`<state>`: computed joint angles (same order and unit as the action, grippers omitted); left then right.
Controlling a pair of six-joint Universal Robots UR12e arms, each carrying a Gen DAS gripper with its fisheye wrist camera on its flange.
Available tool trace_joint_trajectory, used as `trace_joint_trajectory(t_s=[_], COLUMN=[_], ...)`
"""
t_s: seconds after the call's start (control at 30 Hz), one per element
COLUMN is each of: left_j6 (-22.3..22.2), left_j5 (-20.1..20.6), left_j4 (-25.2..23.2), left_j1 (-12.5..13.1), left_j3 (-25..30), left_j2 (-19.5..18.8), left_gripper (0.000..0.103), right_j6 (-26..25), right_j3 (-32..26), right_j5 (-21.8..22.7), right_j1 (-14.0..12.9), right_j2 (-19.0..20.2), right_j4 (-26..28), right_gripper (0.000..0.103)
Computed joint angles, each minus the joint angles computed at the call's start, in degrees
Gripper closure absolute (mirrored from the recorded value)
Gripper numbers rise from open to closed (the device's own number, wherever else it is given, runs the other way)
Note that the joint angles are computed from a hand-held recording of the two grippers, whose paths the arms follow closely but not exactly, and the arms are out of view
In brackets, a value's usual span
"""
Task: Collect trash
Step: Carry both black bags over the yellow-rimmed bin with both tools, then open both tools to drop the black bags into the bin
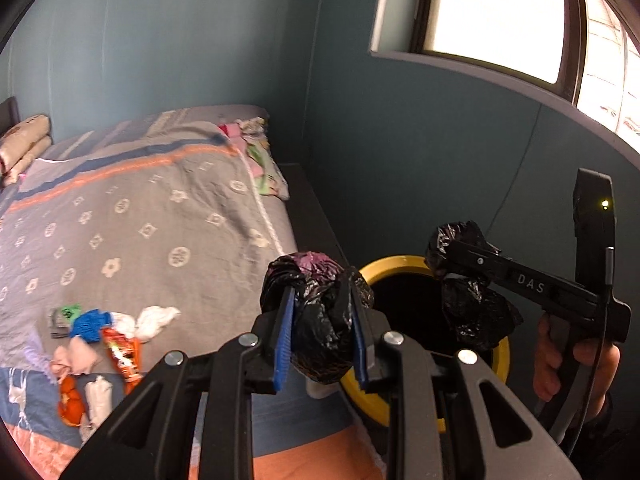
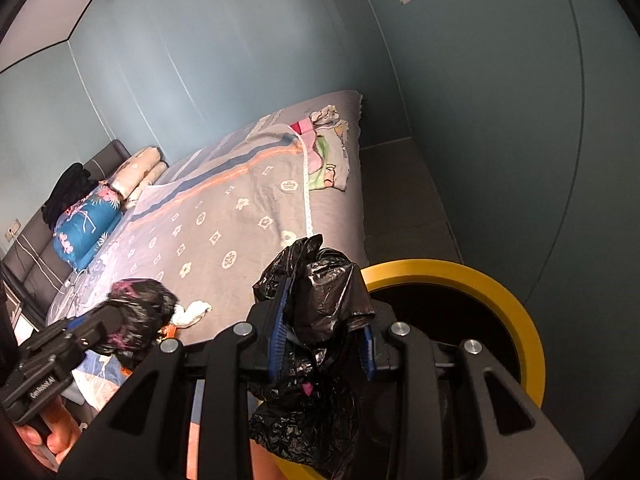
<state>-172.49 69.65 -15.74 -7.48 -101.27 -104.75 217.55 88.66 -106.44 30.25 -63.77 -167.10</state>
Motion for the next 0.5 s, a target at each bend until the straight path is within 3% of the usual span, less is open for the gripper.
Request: trace_joint_trajectory(t_s=[0.3, 0.5], left_j6=[-0.25, -0.02], left_j5=[-2.73, -3.92], left_j4=[-2.80, -3.82], left_j1=[-2.02, -2.80], left_j3=[2.34, 2.76], left_j2=[-2.96, -3.75], left_gripper=[0.079, 0.068], right_j6=[1.13, 2.33], right_j3=[1.79, 2.39], right_j5=[1.26, 0.60], right_j1=[-1.12, -1.38], right_j2=[-0.31, -0.51], right_j4=[-0.74, -0.92], right_gripper=[0.071, 0.068])
